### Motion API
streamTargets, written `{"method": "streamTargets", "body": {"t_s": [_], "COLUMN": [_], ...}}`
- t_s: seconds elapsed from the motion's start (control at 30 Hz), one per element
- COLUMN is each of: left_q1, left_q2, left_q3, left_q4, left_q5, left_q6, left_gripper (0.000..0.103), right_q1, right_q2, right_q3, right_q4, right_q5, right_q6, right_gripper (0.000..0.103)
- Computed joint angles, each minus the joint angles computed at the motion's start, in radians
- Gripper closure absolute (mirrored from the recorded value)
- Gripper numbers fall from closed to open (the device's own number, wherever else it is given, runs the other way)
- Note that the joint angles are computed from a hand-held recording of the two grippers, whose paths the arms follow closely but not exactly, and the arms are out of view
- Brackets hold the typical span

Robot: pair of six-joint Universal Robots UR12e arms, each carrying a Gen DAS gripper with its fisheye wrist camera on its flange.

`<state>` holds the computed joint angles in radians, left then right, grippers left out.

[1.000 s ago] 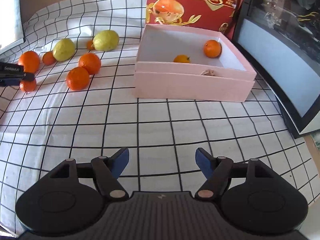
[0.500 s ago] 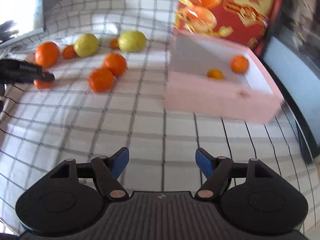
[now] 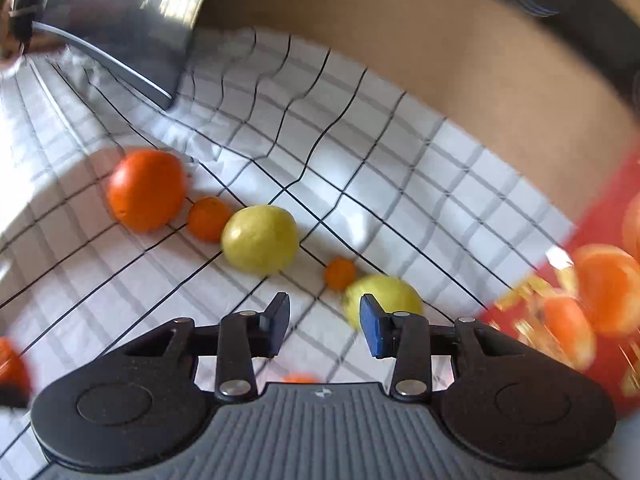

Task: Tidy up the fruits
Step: 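Grasp a small tangerine beside the pears with the right tool while left tool holds its tangerine, then carry both tangerines over the pink box and open both tools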

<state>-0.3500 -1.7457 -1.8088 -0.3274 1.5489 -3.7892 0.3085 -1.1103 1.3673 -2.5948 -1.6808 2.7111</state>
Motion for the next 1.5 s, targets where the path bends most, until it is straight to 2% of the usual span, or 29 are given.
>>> {"method": "streamTargets", "body": {"t_s": [0.1, 0.23, 0.37, 0.5, 0.63, 0.67, 0.7, 0.73, 0.8, 0.9, 0.97, 1.03, 1.07, 1.1, 1.17, 1.27, 1.3, 1.4, 1.43, 1.5], "left_q1": [0.011, 0.032, 0.043, 0.048, 0.052, 0.054, 0.057, 0.059, 0.059, 0.059, 0.056, 0.053, 0.051, 0.047, 0.041, 0.034, 0.033, 0.031, 0.030, 0.027], "left_q2": [0.022, 0.035, 0.038, 0.037, 0.034, 0.033, 0.032, 0.029, 0.022, 0.013, 0.006, 0.002, 0.000, -0.001, -0.005, -0.010, -0.011, -0.011, -0.011, -0.012], "left_q3": [-0.034, -0.071, -0.082, -0.084, -0.086, -0.088, -0.089, -0.088, -0.082, -0.069, -0.057, -0.046, -0.040, -0.034, -0.020, -0.001, 0.002, 0.005, 0.006, 0.010], "left_q4": [0.027, 0.069, 0.092, 0.098, 0.103, 0.110, 0.114, 0.116, 0.114, 0.109, 0.098, 0.084, 0.074, 0.064, 0.041, 0.002, -0.007, -0.026, -0.035, -0.050], "left_q5": [-0.012, -0.035, -0.044, -0.060, -0.079, -0.087, -0.096, -0.103, -0.107, -0.118, -0.120, -0.121, -0.118, -0.112, -0.094, -0.073, -0.071, -0.069, -0.067, -0.064], "left_q6": [-0.012, -0.069, -0.085, -0.077, -0.078, -0.077, -0.078, -0.079, -0.073, -0.058, -0.043, -0.024, -0.011, 0.002, 0.025, 0.043, 0.044, 0.045, 0.045, 0.049], "left_gripper": [0.053, 0.053, 0.053, 0.053, 0.053, 0.053, 0.053, 0.053, 0.053, 0.053, 0.053, 0.053, 0.053, 0.053, 0.053, 0.053, 0.053, 0.053, 0.053, 0.053], "right_q1": [0.000, 0.020, 0.040, 0.039, 0.036, 0.035, 0.032, 0.025, 0.017, -0.003, -0.007, -0.007, -0.009, -0.010, -0.006, -0.002, 0.000, -0.009, -0.009, -0.009], "right_q2": [0.056, 0.106, 0.146, 0.153, 0.154, 0.145, 0.135, 0.120, 0.098, 0.068, 0.064, 0.069, 0.076, 0.091, 0.110, 0.128, 0.136, 0.145, 0.142, 0.118], "right_q3": [-0.076, -0.107, -0.158, -0.180, -0.204, -0.192, -0.181, -0.167, -0.135, -0.102, -0.092, -0.093, -0.102, -0.130, -0.151, -0.167, -0.175, -0.194, -0.190, -0.162], "right_q4": [0.075, 0.011, 0.044, 0.085, 0.181, 0.189, 0.206, 0.227, 0.212, 0.187, 0.137, 0.092, 0.087, 0.105, 0.123, 0.127, 0.132, 0.159, 0.156, 0.134], "right_q5": [-0.026, -0.115, -0.192, -0.179, -0.158, -0.156, -0.148, -0.132, -0.123, -0.055, -0.036, -0.021, -0.004, 0.007, -0.009, -0.014, -0.025, 0.005, -0.002, 0.001], "right_q6": [-0.005, -0.073, -0.065, -0.023, -0.019, -0.034, -0.033, -0.015, 0.019, 0.065, 0.079, 0.100, 0.121, 0.130, 0.133, 0.135, 0.144, 0.218, 0.230, 0.231], "right_gripper": [0.065, 0.064, 0.064, 0.063, 0.068, 0.076, 0.089, 0.095, 0.102, 0.102, 0.102, 0.096, 0.090, 0.084, 0.083, 0.069, 0.068, 0.072, 0.075, 0.075]}}
